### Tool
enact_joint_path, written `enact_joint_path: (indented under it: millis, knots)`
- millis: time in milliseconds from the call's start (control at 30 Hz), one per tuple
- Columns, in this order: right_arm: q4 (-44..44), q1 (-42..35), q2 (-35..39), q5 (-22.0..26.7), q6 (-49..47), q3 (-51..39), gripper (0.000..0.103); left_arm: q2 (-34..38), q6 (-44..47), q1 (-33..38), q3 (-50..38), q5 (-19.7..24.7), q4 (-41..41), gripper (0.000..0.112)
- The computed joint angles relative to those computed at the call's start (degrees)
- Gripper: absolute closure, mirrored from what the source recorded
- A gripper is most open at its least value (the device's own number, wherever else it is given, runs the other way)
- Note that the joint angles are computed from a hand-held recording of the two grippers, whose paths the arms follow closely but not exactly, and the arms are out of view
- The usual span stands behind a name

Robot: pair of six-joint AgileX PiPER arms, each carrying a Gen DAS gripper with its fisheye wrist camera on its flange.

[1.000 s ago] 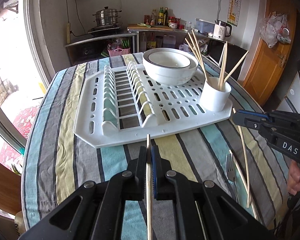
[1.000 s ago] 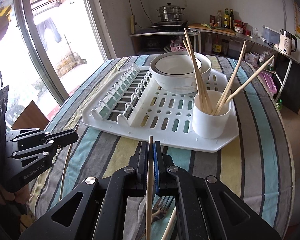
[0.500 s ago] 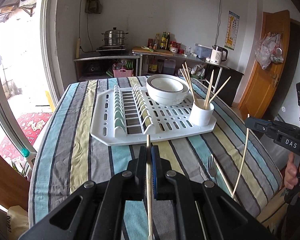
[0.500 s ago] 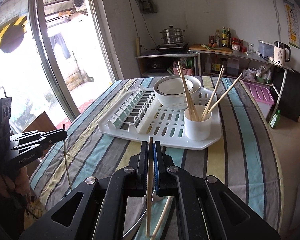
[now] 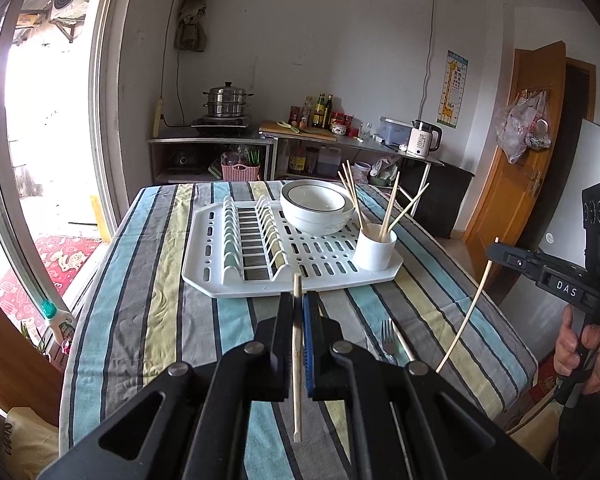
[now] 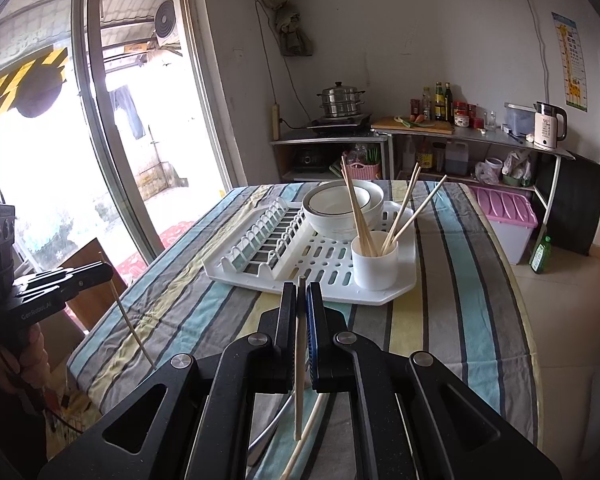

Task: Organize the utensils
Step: 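Lift the chopsticks with both tools and carry them toward the white cup, then lower the chopsticks into the white cup and open both tools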

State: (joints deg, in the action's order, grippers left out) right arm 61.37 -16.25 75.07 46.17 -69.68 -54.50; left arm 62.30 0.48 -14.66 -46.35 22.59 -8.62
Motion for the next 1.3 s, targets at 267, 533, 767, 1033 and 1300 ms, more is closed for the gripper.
enact_joint_path:
  millis: [267, 533, 767, 1033, 1300]
  knots:
    - [2.3, -1.3, 1.5, -0.2, -1.2, -3.8, 0.098, 6.4, -5.1, -4.3, -7.0, -0.8, 4.9, 0.107]
    - [4.2, -0.8, 7.8, -2.4, -0.6, -11.9, 0.098, 18.8, -4.2, -7.0, -20.2, -0.3, 4.6, 0.107]
    - [3.4, -0.1, 16.0, -3.5, 4.2, -22.3, 0.098, 28.9, -0.6, -7.1, -33.2, 1.3, -0.3, 0.107]
    - [3.4, 1.1, 23.2, -4.3, 7.8, -32.7, 0.098, 39.1, -2.1, -8.5, -49.7, 5.0, 0.9, 0.107]
    - [2.0, 2.5, 29.6, -5.7, 11.8, -41.0, 0.098, 48.2, -2.6, -8.4, -63.0, 7.5, -0.1, 0.107]
